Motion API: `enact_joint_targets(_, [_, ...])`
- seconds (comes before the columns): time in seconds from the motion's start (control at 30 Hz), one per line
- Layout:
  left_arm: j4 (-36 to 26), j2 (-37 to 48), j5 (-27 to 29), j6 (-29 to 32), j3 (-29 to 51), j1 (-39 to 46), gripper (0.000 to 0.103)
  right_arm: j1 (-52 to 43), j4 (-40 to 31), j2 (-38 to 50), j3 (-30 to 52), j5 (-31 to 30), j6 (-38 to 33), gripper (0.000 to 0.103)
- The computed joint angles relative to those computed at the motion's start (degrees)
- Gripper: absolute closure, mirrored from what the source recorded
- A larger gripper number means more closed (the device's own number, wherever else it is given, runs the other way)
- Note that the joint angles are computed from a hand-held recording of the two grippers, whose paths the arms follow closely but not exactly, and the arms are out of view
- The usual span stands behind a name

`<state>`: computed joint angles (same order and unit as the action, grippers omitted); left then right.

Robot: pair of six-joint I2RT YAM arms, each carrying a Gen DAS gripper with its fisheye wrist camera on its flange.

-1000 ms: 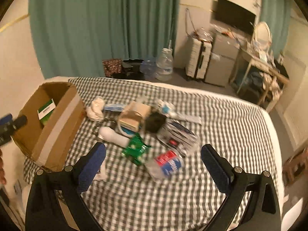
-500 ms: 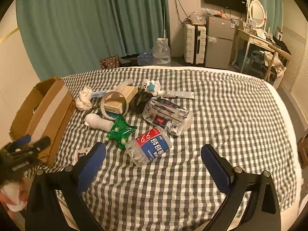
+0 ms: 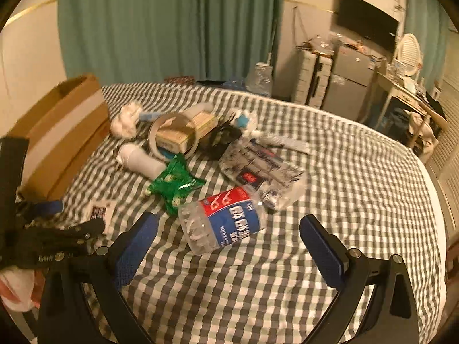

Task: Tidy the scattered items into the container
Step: 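Move both grippers back over the scattered items on the bed, then grasp the white snack packet with the left gripper while the right grasps the water bottle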

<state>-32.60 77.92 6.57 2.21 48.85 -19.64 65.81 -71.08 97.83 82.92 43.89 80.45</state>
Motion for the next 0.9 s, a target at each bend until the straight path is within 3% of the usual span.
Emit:
enact_joint_targets(0.23, [2.77,8.43,-5.46,-3.69,0.71,-1.74,0.002,-4.86,10.25,-1.68,-6.87,-2.28,-8.55,0.003])
enact_joint_targets(0.57, [5.71,10.84,-4.61,-2.82,-0.30,-1.15,0.000,-12.48,27.89,-5.92,-16.88,-9.52,-19.61,0.003])
enact_joint_targets(0.83, [4.67,9.72,-2.34,-1.89,-0.83,0.73,0.001,-13.25,31.11,-6.12,-18.10,-12.52,-20.15,0.003])
enact_joint_targets(0.9, [3.93,9.10,-1.11,-1.38,-0.90,1.54,0.006,-13.35,31.77,-6.30,-18.52,-13.30,-20.19,0.003])
